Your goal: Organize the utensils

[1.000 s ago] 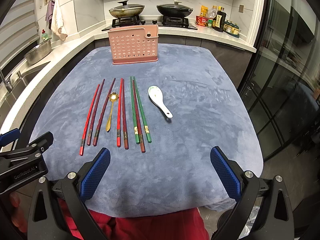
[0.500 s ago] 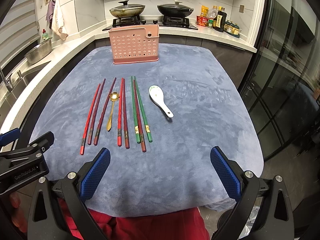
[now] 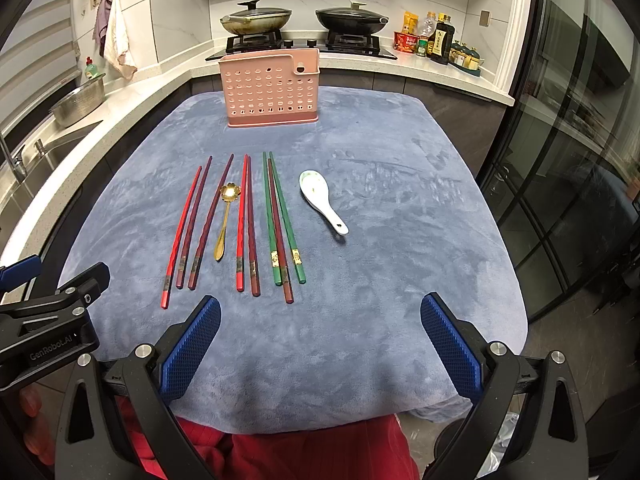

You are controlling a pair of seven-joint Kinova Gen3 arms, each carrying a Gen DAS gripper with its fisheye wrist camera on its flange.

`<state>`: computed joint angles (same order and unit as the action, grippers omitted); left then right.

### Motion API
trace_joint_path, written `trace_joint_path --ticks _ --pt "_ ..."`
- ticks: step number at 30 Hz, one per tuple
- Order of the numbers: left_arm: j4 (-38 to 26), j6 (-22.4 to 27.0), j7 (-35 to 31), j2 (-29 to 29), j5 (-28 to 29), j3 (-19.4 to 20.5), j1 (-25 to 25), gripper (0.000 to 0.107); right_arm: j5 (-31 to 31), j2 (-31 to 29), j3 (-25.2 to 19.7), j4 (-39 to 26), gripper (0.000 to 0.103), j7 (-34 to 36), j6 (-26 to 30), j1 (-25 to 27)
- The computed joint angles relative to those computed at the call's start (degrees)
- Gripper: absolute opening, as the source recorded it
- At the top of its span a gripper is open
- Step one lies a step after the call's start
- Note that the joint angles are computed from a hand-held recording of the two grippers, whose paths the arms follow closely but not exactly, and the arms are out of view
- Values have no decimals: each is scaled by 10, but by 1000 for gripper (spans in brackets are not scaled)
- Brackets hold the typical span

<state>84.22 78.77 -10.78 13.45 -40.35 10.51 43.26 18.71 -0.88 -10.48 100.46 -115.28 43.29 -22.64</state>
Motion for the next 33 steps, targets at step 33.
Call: trace_joint_path --ticks 33 --pt "-9 -3 1 6 3 -2 8 96 1 0 0 1 96 -2 0 0"
